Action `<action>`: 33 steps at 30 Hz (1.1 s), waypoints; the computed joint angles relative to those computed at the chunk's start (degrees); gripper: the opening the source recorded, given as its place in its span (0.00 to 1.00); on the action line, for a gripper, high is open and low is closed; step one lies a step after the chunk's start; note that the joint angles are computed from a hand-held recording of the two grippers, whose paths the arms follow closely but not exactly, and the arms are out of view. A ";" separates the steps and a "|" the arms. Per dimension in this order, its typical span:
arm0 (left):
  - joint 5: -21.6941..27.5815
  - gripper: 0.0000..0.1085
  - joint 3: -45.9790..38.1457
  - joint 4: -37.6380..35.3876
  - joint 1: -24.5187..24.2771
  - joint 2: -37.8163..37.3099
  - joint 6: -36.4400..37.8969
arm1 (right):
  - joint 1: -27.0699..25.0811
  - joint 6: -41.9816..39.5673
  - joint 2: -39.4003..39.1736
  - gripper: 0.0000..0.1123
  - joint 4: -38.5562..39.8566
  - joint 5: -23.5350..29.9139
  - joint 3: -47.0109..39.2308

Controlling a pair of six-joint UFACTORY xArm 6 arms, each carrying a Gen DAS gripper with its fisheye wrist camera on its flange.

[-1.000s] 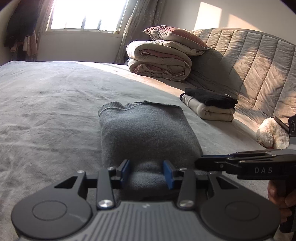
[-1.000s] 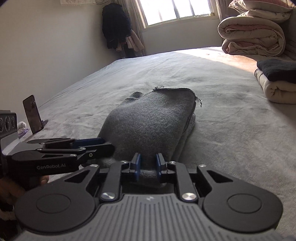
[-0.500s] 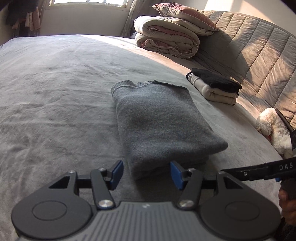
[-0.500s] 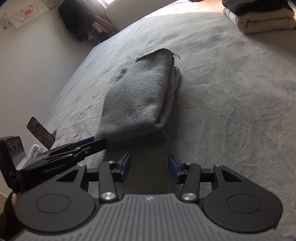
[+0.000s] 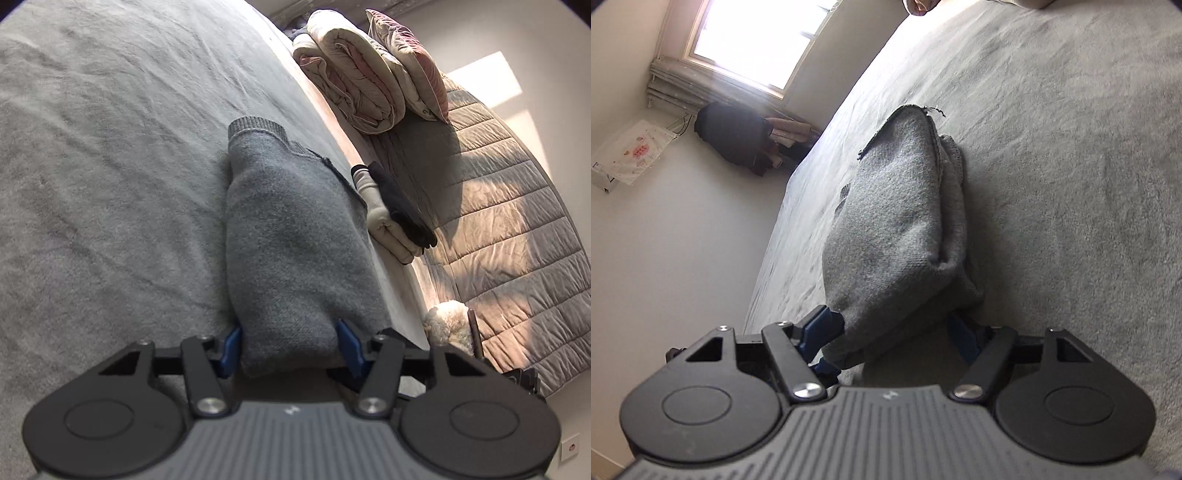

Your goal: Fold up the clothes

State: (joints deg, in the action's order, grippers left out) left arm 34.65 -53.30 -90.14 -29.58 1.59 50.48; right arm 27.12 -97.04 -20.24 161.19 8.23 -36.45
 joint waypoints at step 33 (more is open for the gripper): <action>-22.32 0.58 -2.74 12.33 -12.60 -2.77 -2.36 | -7.65 18.37 -10.46 0.66 -14.74 -4.91 6.17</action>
